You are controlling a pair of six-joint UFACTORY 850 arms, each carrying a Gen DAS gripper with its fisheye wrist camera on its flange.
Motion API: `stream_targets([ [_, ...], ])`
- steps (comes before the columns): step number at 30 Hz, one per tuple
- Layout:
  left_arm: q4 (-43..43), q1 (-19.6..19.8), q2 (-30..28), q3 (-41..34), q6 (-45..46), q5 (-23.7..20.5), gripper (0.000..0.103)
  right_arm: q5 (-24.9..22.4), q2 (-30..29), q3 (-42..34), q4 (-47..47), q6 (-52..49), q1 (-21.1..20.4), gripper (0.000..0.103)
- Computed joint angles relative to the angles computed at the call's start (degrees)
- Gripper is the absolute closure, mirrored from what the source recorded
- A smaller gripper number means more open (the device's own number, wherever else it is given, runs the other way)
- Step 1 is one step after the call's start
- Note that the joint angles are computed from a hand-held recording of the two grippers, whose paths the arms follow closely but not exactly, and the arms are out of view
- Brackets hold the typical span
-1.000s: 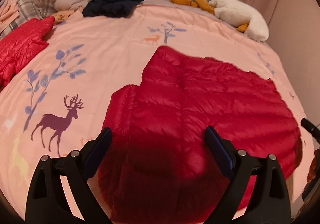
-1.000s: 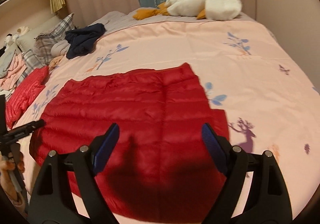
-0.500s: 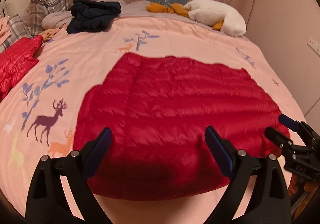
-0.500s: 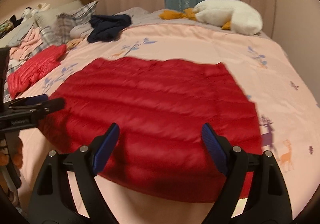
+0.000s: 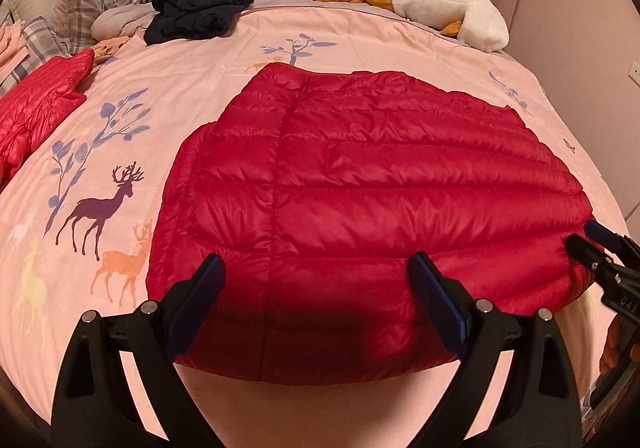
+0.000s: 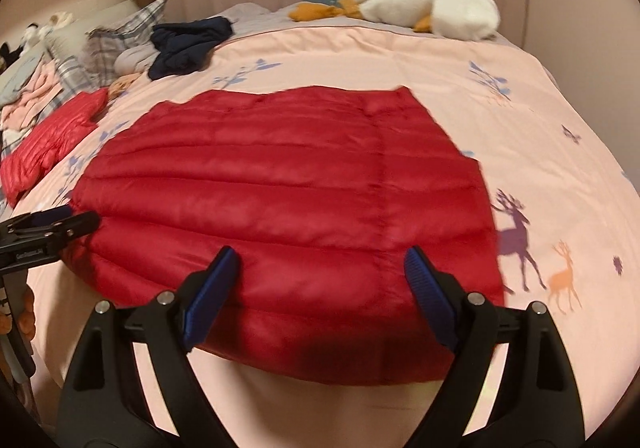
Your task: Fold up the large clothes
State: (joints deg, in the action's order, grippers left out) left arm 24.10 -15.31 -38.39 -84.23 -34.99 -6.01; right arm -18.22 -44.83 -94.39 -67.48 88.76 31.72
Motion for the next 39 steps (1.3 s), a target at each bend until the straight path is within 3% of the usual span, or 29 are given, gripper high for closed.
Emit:
stream_targets([
  [13, 4.3, 0.1, 0.5, 0.9, -4.0, -0.2, 0.008, -2.0, 3.3, 5.9, -5.7, 10.0, -1.7, 0.016],
  [39, 10.2, 0.9, 1.3, 2.6, -10.2, -0.4, 0.008, 0.1, 4.8, 8.9, -6.1, 14.7, -3.6, 0.016],
])
